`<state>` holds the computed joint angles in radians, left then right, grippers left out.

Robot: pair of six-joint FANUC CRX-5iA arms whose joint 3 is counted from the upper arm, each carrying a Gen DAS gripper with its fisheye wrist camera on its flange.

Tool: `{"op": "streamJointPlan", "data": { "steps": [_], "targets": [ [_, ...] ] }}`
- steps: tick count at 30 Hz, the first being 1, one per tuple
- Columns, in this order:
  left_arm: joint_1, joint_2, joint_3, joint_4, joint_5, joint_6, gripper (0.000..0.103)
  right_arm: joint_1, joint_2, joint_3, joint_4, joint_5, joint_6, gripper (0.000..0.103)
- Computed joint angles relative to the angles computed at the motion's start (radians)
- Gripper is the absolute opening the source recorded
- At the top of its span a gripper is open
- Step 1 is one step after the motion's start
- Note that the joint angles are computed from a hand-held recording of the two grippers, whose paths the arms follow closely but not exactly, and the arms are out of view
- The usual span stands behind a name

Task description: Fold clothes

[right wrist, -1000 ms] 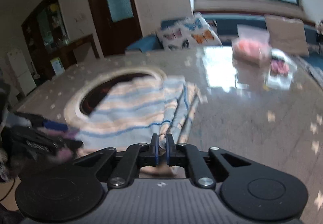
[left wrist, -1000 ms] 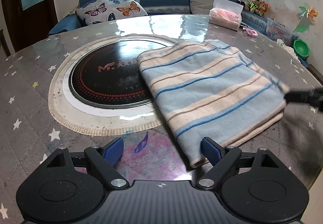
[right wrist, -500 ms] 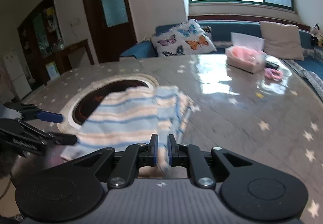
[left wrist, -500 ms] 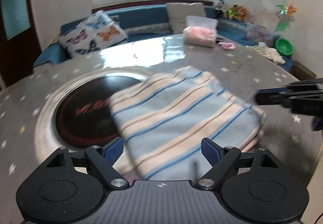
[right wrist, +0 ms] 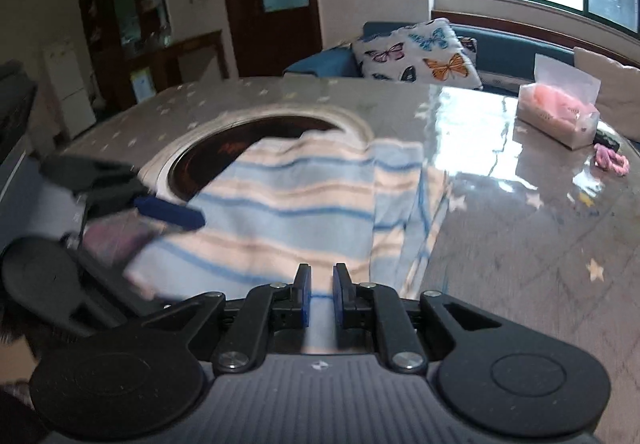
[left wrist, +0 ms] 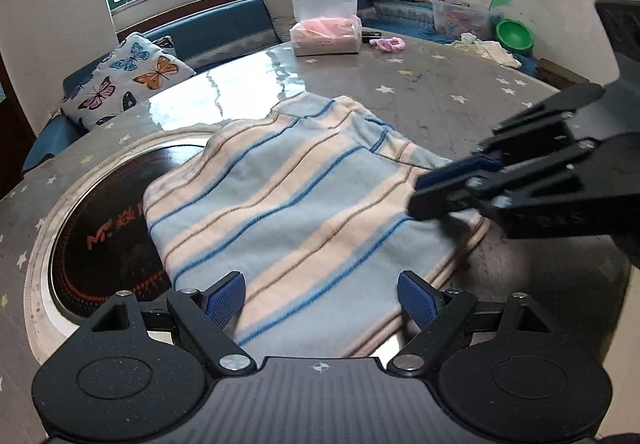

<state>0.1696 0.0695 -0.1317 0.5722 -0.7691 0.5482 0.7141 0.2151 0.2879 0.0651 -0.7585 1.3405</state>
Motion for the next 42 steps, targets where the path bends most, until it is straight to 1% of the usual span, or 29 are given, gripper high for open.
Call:
{"op": "streamJointPlan", "data": {
  "steps": [3, 5, 8, 9, 10, 12, 14, 15, 16, 18, 20, 21, 22, 23, 26, 32, 35, 39, 42],
  "targets": [
    [0.009, 0.001, 0.000, 0.008, -0.015, -0.005, 0.086, 0.009, -0.022, -0.014, -0.018, -0.045, 0.032, 0.012],
    [0.011, 0.000, 0.001, 0.008, -0.019, -0.006, 0.086, 0.020, -0.040, -0.051, 0.002, -0.029, 0.049, 0.012],
    [0.012, -0.006, 0.001, 0.001, -0.024, 0.008, 0.086, 0.022, -0.040, -0.041, 0.005, -0.041, 0.031, 0.013],
    [0.015, -0.010, -0.003, 0.004, -0.025, 0.011, 0.086, 0.023, -0.043, -0.039, 0.003, -0.041, 0.028, 0.019],
    [0.018, -0.015, -0.007, 0.008, -0.025, 0.017, 0.086, 0.022, -0.047, -0.042, 0.004, -0.029, 0.026, 0.034],
    [0.021, -0.019, -0.011, 0.007, -0.020, 0.040, 0.091, 0.028, -0.063, -0.064, 0.015, 0.007, 0.013, 0.049],
    [0.022, -0.022, -0.008, -0.008, -0.014, 0.085, 0.093, 0.041, -0.074, -0.096, 0.065, 0.044, -0.033, 0.053],
    [0.024, -0.024, -0.009, -0.010, -0.012, 0.098, 0.094, 0.043, -0.074, -0.102, 0.080, 0.058, -0.056, 0.058],
    [0.026, -0.027, -0.010, -0.012, -0.009, 0.111, 0.096, 0.042, -0.074, -0.107, 0.085, 0.072, -0.074, 0.059],
    [0.032, -0.034, -0.013, -0.018, 0.003, 0.132, 0.101, 0.040, -0.075, -0.117, 0.105, 0.100, -0.112, 0.061],
    [0.040, -0.040, -0.018, -0.017, 0.012, 0.144, 0.103, 0.039, -0.072, -0.125, 0.137, 0.119, -0.153, 0.062],
    [0.044, -0.043, -0.018, -0.020, 0.017, 0.156, 0.103, 0.037, -0.070, -0.128, 0.152, 0.126, -0.174, 0.067],
    [0.048, -0.045, -0.017, -0.023, 0.021, 0.171, 0.103, 0.036, -0.069, -0.132, 0.168, 0.134, -0.201, 0.074],
    [0.052, -0.045, -0.017, -0.020, 0.023, 0.181, 0.103, 0.034, -0.068, -0.135, 0.178, 0.141, -0.221, 0.075],
    [0.062, -0.036, -0.005, -0.016, 0.016, 0.218, 0.103, 0.030, -0.062, -0.143, 0.215, 0.161, -0.285, 0.076],
    [0.065, -0.001, 0.049, -0.073, 0.002, 0.332, 0.103, 0.014, -0.024, -0.113, 0.237, 0.142, -0.381, 0.076],
    [0.065, 0.018, 0.080, -0.112, 0.002, 0.400, 0.103, 0.004, 0.000, -0.085, 0.235, 0.129, -0.396, 0.076],
    [0.065, 0.043, 0.113, -0.139, 0.006, 0.454, 0.103, -0.011, 0.038, -0.032, 0.210, 0.104, -0.401, 0.075],
    [0.068, 0.065, 0.133, -0.126, 0.003, 0.472, 0.102, -0.021, 0.072, 0.015, 0.194, 0.072, -0.415, 0.072]
  ]
}}
